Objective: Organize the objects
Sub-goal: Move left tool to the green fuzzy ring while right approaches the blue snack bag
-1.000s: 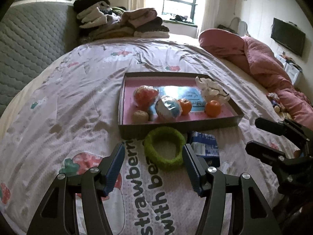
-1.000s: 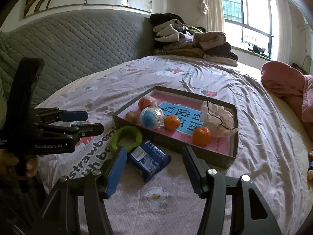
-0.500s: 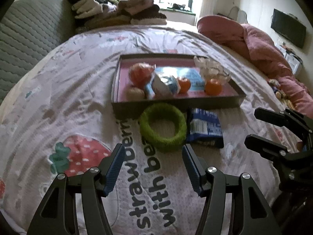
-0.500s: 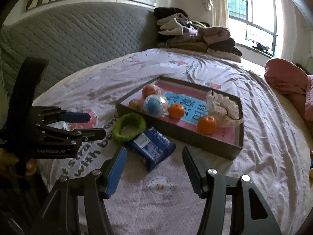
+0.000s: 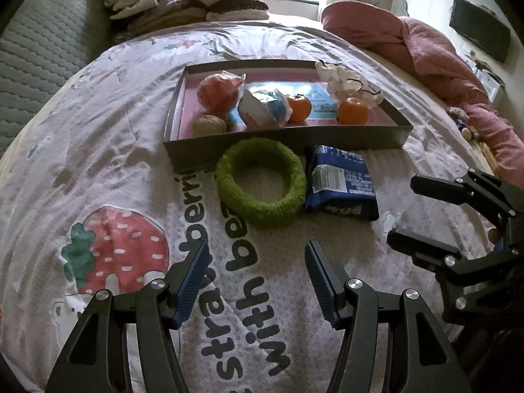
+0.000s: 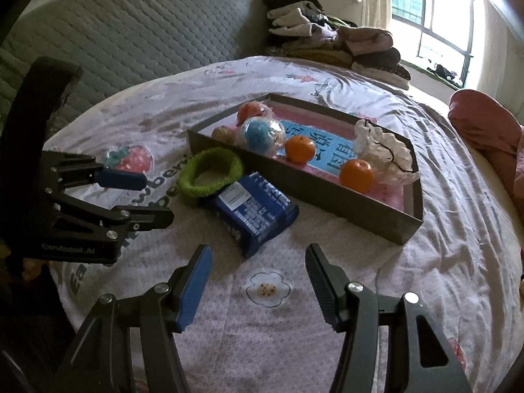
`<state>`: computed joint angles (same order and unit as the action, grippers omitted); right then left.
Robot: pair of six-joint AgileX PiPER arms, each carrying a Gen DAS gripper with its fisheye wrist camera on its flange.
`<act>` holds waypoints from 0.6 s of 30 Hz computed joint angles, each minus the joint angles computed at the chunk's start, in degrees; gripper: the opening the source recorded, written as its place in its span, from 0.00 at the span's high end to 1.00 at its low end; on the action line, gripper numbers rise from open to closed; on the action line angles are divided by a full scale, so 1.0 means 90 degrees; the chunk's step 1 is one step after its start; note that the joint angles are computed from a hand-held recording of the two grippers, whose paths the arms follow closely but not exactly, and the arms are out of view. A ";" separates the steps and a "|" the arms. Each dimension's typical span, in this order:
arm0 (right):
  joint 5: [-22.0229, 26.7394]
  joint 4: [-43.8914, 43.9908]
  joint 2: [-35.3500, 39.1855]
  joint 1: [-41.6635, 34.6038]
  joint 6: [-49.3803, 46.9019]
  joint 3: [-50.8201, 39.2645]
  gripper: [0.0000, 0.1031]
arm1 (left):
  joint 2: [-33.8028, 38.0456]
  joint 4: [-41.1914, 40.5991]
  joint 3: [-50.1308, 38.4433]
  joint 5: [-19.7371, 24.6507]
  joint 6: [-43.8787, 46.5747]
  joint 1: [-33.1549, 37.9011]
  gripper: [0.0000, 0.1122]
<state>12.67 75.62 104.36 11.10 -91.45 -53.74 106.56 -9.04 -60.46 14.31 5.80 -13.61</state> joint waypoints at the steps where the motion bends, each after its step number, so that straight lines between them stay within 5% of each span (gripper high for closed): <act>1: -0.0042 0.0014 0.0030 0.0009 -0.0030 -0.0005 0.43 | 0.0027 0.0053 -0.0026 0.0012 -0.0061 0.0009 0.44; 18: -0.0045 -0.1438 0.0739 0.0014 0.1269 -0.0778 0.43 | 0.0553 -0.0432 -0.0459 -0.0121 0.0387 0.0195 0.44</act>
